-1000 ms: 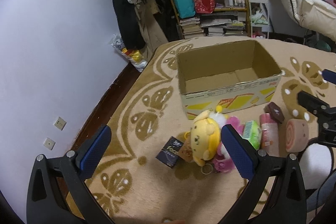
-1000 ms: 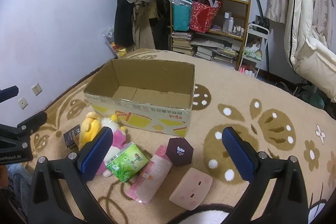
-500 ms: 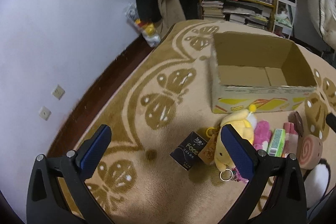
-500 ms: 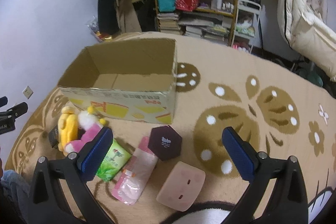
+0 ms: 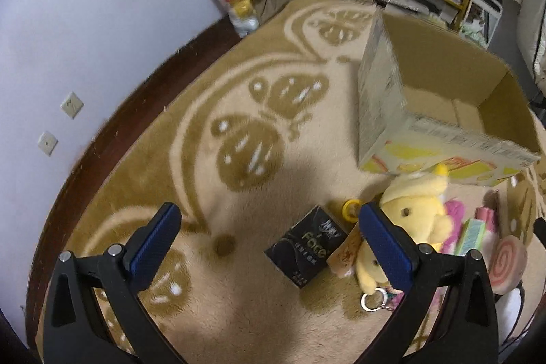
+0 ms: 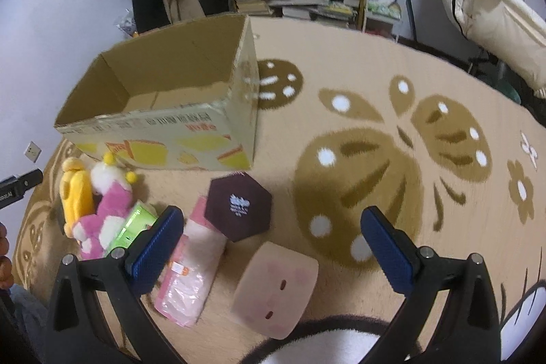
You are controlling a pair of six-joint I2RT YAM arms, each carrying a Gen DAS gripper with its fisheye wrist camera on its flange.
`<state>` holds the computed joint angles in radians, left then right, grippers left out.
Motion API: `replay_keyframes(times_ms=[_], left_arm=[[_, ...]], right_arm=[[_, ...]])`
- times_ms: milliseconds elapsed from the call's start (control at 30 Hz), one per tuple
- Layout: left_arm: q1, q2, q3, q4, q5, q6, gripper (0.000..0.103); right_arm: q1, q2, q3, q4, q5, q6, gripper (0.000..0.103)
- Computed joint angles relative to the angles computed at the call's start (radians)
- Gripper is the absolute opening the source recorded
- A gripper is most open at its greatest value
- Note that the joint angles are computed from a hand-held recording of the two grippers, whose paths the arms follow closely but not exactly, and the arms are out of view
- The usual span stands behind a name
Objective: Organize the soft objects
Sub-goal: 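Lower the left tool to the black Face tissue pack while the right tool lowers to the pink swirl cushion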
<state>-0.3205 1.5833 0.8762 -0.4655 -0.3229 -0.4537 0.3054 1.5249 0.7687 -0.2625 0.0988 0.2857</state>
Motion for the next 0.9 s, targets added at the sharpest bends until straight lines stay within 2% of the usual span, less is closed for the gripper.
replay_keyframes(times_ms=[200,333,433,600,700,900], left_arm=[[0.041,0.077,-0.014,0.017,0.033,-0.014,0.103],[0.066,0.122,-0.038,0.051,0.043,0.0,0.103],[0.089,0.135,-0.056,0.077,0.1,0.003,0.103],[0.097,0.155,-0.059,0.091,0.12,0.009,0.103],[0.109,0.159,-0.059,0.092,0.147,0.016,0.103],[0.122,0.164,-0.061,0.097,0.172,0.019,0.103]], right_arm=[[-0.031,0.052,0.013,-0.033,-0.026,0.017,0.099],[-0.059,0.098,0.026,-0.059,-0.079,0.03,0.088],[-0.07,0.129,0.033,-0.079,-0.112,0.048,0.087],[-0.071,0.152,0.04,-0.097,-0.13,0.047,0.087],[-0.076,0.169,0.044,-0.102,-0.139,0.05,0.077],[-0.098,0.182,0.046,-0.114,-0.174,0.051,0.071]])
